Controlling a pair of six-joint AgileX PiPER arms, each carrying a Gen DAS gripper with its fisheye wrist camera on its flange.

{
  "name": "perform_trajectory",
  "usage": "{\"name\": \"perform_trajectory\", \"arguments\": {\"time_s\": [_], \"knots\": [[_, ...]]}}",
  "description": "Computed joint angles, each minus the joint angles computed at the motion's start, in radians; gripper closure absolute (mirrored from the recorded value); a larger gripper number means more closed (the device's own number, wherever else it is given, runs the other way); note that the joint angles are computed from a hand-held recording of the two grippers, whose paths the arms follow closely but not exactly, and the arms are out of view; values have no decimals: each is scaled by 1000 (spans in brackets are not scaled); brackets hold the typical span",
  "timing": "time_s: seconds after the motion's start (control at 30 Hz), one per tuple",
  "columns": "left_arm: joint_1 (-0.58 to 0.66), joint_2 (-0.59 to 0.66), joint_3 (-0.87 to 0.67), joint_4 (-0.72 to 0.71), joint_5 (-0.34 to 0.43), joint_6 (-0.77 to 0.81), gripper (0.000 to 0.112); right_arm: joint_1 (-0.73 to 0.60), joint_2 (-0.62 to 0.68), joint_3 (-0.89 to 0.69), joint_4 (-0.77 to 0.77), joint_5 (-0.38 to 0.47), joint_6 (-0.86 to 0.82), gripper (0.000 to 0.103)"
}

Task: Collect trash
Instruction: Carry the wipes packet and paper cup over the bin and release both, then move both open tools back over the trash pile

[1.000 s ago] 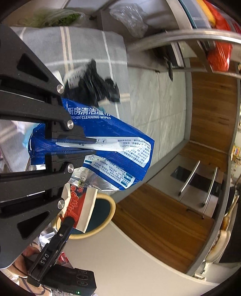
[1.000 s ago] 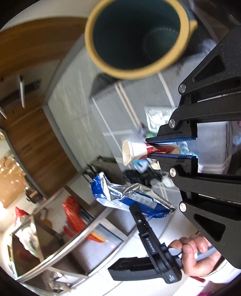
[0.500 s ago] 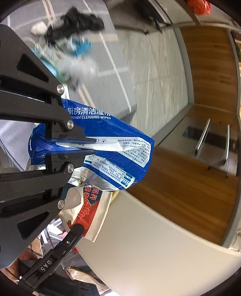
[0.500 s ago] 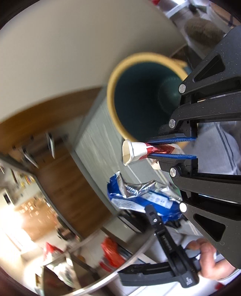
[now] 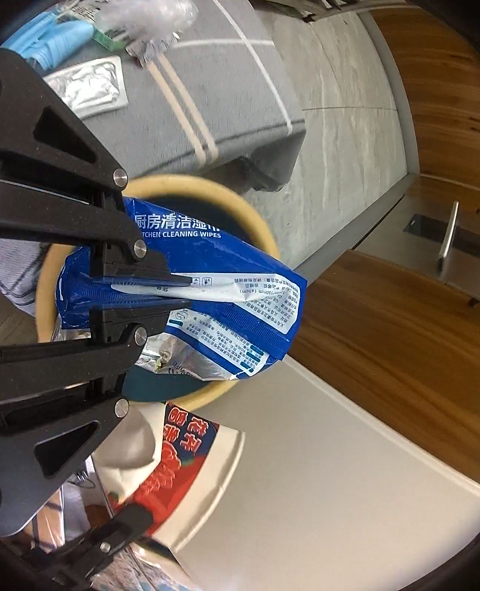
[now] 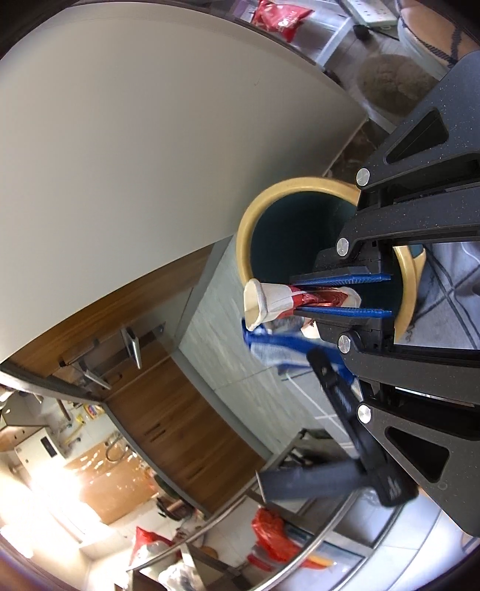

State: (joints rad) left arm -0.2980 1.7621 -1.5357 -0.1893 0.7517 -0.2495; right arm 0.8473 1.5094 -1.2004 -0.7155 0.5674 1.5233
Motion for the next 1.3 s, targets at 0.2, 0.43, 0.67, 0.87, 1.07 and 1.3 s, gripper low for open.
{"name": "perform_trajectory", "arguments": {"time_s": [0.2, 0.43, 0.67, 0.87, 1.07, 1.3], "knots": [[-21, 72, -39, 22, 20, -4, 106, -19, 36, -15, 64, -17, -50, 91], [-4, 8, 0, 37, -1, 5, 91, -47, 77, -29, 128, -43, -99, 91], [61, -121, 89, 84, -17, -3, 78, -59, 137, -68, 187, -42, -152, 91], [141, -252, 159, 98, -3, 16, 63, -60, 208, -144, 246, -1, -245, 90], [241, -366, 231, 69, 25, 100, 58, -52, 254, -208, 281, 55, -286, 84], [398, -514, 326, 31, 81, 212, 51, -24, 260, -227, 252, 56, -262, 69]]}}
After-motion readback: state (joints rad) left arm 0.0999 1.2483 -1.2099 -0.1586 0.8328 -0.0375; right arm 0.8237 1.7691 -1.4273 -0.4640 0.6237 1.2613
